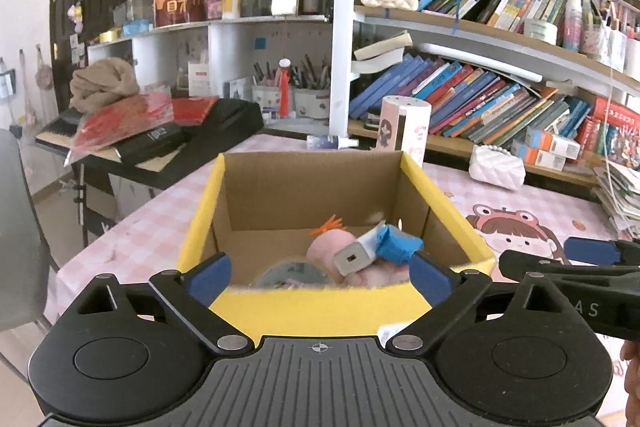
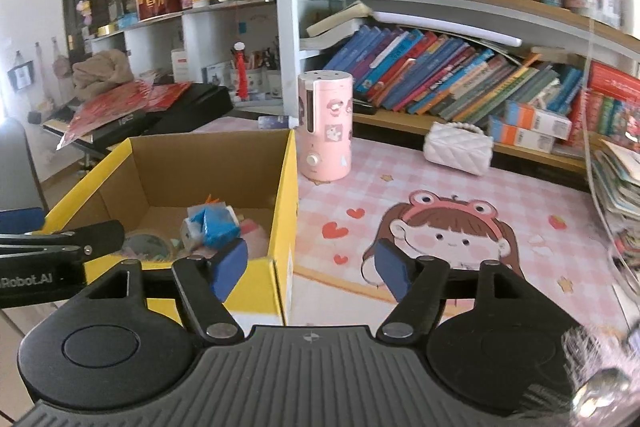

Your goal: Organize objects

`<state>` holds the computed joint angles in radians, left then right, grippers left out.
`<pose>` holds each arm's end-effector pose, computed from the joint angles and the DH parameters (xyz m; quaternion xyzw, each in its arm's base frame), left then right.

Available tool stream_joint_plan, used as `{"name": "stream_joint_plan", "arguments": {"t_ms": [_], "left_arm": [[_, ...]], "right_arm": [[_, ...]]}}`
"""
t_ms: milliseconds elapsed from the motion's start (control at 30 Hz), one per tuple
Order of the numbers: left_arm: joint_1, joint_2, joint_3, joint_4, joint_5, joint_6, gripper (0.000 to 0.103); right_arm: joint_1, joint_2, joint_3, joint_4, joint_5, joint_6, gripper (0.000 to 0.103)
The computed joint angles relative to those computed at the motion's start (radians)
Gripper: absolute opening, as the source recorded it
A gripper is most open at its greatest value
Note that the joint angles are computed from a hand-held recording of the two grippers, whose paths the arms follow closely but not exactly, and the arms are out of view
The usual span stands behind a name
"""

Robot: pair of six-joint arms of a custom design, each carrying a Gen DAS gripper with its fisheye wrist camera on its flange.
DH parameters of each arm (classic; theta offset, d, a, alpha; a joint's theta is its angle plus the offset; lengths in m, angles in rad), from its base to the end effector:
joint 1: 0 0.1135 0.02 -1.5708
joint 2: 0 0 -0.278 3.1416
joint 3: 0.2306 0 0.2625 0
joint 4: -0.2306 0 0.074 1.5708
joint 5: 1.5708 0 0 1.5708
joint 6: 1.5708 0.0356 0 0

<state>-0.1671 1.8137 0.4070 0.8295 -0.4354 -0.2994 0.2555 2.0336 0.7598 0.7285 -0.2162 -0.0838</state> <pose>0.2755 -0.0312 0.0830 -0.1594 0.8497 0.0772 0.4967 0.3554 0.1007 0.0790 -0.1984 0.8449 0.1355 0.4779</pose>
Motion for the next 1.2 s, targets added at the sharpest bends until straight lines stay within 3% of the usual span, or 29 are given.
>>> {"name": "stream_joint_plan", "arguments": {"t_ms": [300, 600, 933, 1200], "left_arm": [[-0.111, -0.106, -0.166, -0.027, -0.046, -0.101, 0.099], [-0.223, -0.18, -0.273, -0.038, -0.101, -0.143, 0.101], [-0.348, -0.192, -0.284, -0.097, -0.145, -0.185, 0.102], [-0.426, -0.164, -0.236, -0.155, -0.202, -0.194, 0.102]], "right_arm": [[0.068, -0.122, -0.253, 0.12, 0.182, 0.03, 0.084], [0.107, -0.201, -0.449, 0.195, 0.287, 0.082, 0.092], [0.121, -0.228, -0.595, 0.275, 0.396, 0.132, 0.1], [0.083, -0.242, -0.628, 0.268, 0.435, 0.147, 0.103]]}}
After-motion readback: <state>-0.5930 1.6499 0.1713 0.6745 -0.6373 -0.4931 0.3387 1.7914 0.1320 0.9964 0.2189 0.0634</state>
